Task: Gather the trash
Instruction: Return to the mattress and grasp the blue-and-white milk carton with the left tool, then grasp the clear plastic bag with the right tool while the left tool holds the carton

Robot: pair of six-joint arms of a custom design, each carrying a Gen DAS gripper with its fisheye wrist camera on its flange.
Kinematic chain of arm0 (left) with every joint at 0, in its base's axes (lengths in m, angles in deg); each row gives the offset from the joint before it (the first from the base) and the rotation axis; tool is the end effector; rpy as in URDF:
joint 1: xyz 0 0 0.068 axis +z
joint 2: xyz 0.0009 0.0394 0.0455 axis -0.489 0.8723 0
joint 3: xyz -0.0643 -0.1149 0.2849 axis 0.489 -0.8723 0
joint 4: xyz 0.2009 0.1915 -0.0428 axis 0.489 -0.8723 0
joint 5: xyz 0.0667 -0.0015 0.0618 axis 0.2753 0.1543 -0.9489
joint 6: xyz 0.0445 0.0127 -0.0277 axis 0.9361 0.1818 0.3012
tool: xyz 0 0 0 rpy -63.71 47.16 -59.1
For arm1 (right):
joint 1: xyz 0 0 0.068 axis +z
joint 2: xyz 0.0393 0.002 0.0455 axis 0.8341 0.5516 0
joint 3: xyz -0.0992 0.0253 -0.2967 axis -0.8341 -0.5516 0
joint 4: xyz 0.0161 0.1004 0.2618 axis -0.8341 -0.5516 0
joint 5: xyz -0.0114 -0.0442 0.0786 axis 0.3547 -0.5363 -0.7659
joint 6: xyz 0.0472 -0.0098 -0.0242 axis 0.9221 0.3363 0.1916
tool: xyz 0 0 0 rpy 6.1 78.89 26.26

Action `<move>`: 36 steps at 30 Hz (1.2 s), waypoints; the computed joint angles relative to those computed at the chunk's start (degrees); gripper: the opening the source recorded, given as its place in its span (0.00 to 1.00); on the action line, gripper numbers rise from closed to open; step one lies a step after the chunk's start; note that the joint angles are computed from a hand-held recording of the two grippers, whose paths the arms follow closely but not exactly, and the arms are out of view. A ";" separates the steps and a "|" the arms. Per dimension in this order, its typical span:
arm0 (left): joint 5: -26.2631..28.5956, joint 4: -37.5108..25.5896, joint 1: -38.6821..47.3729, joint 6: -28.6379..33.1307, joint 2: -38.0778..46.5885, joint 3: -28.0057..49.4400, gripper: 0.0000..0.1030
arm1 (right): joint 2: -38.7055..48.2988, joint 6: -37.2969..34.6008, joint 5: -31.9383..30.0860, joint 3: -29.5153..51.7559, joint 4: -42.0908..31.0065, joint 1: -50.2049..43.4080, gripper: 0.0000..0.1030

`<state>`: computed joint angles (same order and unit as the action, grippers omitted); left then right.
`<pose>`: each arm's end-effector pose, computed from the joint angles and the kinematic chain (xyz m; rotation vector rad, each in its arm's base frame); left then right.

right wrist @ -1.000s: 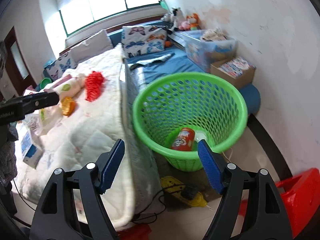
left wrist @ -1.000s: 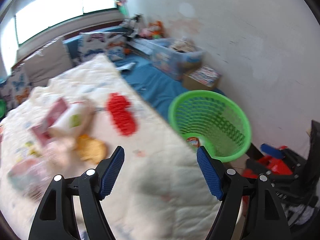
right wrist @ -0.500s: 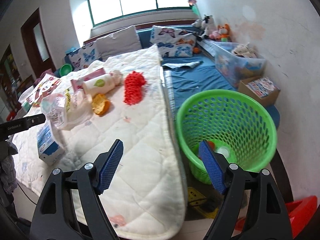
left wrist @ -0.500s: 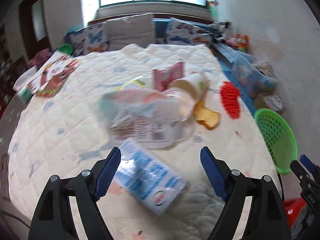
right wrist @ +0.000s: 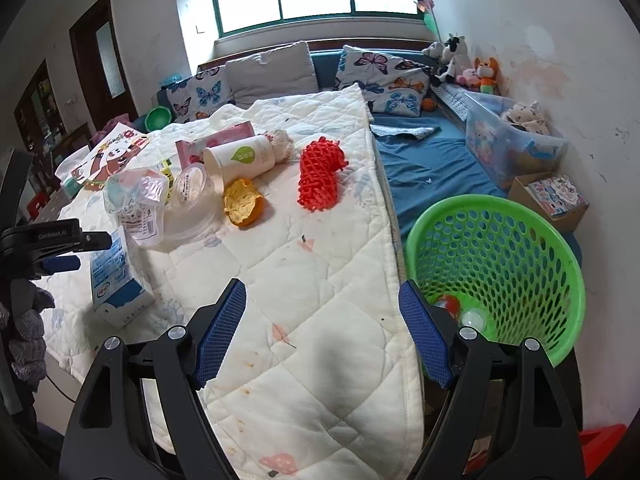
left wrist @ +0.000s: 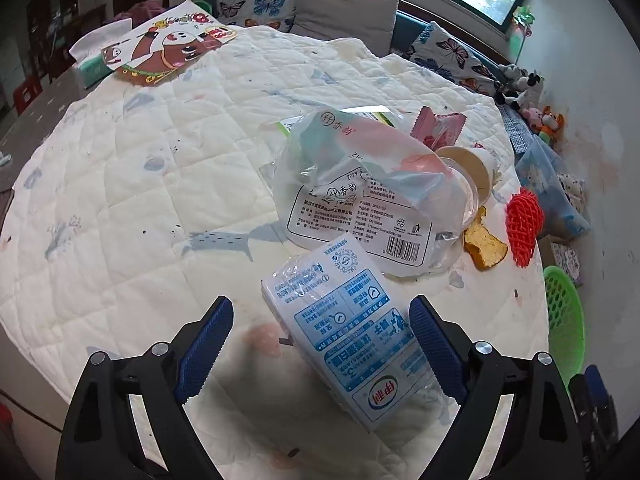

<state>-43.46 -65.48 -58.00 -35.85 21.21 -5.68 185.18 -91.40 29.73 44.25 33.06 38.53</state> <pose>0.2427 -0.1152 0.1580 -1.2326 2.3047 0.0453 0.3719 -0.0953 0.1534 -0.8555 2.2111 0.5004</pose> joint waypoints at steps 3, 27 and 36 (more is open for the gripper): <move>1.29 0.49 0.57 -0.22 1.71 1.00 0.85 | -0.08 -0.25 0.51 -0.64 0.43 0.63 0.76; 4.09 7.22 2.76 3.00 -1.08 -3.97 0.73 | -3.59 -3.99 1.19 -3.56 -0.40 9.31 0.76; -1.49 -0.36 0.70 4.36 -14.01 -8.41 0.72 | -5.42 -1.15 1.23 -5.97 1.79 16.59 0.76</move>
<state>-44.95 -65.84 -57.30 -31.50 7.19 -14.09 179.76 -92.56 30.97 38.27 34.85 55.12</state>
